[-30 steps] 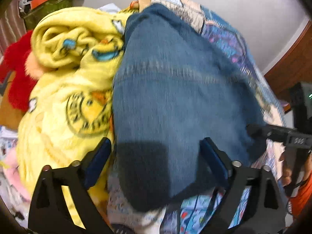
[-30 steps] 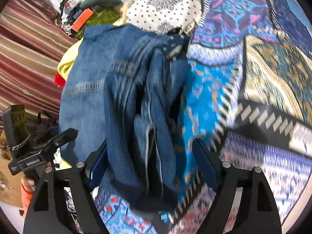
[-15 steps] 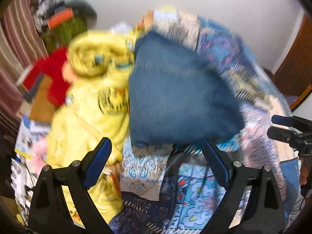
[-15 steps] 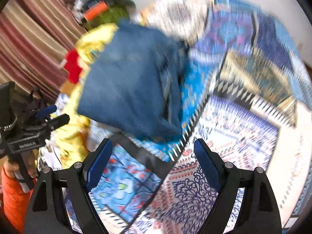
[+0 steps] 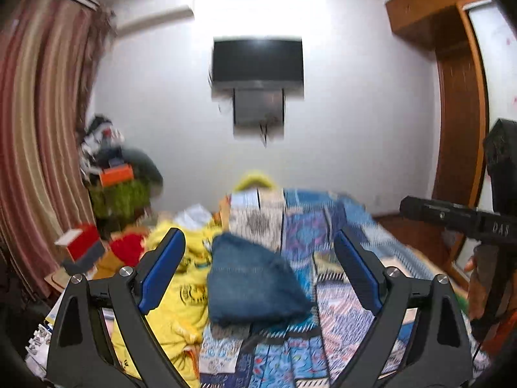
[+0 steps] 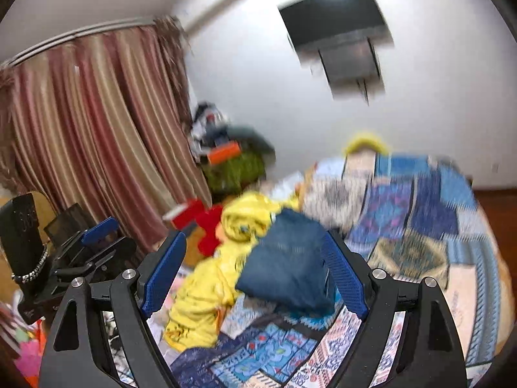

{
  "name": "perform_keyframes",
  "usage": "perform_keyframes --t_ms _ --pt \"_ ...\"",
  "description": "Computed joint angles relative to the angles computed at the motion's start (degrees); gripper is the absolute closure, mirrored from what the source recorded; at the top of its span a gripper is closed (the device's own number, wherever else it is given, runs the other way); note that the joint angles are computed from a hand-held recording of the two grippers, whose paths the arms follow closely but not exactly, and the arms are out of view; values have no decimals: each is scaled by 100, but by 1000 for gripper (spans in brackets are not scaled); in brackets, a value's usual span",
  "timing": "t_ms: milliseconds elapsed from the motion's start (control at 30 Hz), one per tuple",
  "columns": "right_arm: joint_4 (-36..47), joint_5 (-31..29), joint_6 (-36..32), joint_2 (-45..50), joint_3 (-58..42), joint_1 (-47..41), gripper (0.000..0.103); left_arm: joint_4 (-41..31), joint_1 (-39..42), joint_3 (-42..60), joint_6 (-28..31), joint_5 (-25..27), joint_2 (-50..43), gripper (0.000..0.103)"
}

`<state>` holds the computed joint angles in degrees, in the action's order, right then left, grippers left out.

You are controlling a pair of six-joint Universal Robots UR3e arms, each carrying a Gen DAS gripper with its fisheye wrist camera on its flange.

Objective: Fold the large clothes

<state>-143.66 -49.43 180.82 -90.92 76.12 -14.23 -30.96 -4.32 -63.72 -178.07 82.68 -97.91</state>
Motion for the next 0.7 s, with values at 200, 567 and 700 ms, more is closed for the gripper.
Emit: perform_keyframes --t_ms 200,567,700 --pt "-1623 -573 212 -1095 1448 311 20 1430 -414 -1558 -132 639 1009 9" --pt "-2448 -2071 325 -1262 2175 1022 1 1956 -928 -2349 -234 1350 1398 1" --pt "-2393 -2288 366 -1296 2194 1014 0 1818 -879 -2378 -327 1344 1427 1"
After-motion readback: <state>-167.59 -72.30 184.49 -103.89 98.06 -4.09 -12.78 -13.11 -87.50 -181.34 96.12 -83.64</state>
